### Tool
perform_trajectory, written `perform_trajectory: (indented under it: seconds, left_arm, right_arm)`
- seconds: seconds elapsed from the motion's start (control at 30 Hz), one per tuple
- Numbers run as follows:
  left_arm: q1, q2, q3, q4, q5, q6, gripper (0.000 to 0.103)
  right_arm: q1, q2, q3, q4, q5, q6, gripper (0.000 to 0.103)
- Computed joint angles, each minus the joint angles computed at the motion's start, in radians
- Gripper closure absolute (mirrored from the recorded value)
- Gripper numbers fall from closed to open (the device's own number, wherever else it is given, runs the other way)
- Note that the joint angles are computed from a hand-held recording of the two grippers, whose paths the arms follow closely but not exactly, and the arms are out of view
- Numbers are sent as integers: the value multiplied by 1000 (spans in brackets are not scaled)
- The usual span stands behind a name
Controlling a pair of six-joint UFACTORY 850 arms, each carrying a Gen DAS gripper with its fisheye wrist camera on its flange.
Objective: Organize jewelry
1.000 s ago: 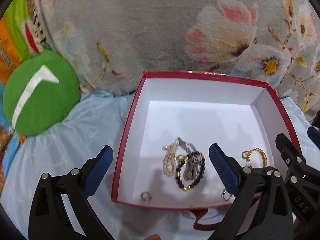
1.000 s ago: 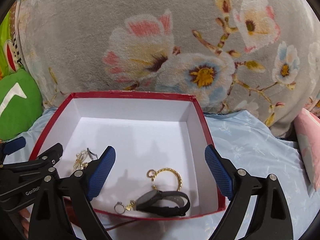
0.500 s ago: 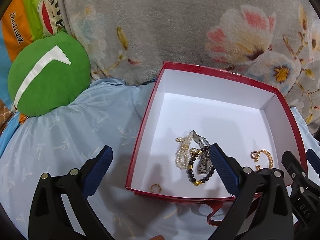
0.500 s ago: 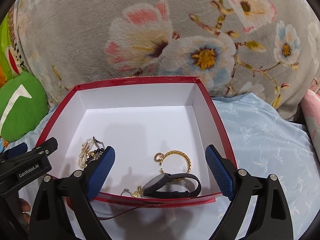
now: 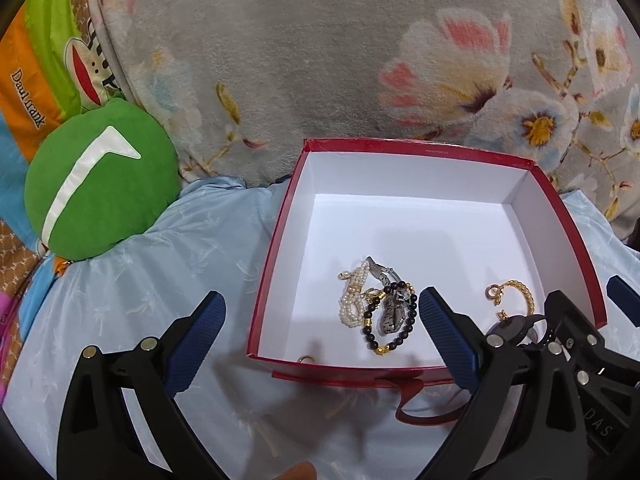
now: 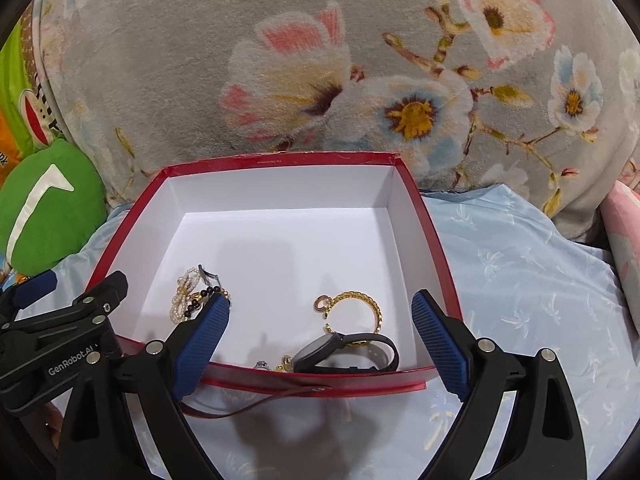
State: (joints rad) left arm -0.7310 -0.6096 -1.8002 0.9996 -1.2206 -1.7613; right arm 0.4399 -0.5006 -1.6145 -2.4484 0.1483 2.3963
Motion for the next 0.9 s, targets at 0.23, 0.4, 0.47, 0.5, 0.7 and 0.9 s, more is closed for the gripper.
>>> perform_trajectory:
  seconds: [0.23, 0.4, 0.47, 0.5, 0.7, 0.9]
  left_arm:
    - [-7, 26, 17, -14, 20, -27, 8]
    - [-6, 28, 21, -24, 15, -34, 8]
    - [-5, 29, 22, -25, 16, -33, 8]
    - [-6, 28, 21, -25, 13, -30, 8]
    - [-5, 23, 15, -27, 21, -6, 8]
    - [-11, 8, -6, -22, 10, 24, 8]
  right_arm:
    - [-13, 12, -4, -44, 27, 53, 13]
    - [-12, 20, 6, -26, 21, 26, 13]
    - [-10, 19, 6, -41, 20, 34, 13]
    - [-8, 19, 7, -68, 16, 57, 13]
    - [-1, 23, 16, -87, 6, 64, 13]
    - [2, 26, 21, -92, 2, 62, 13]
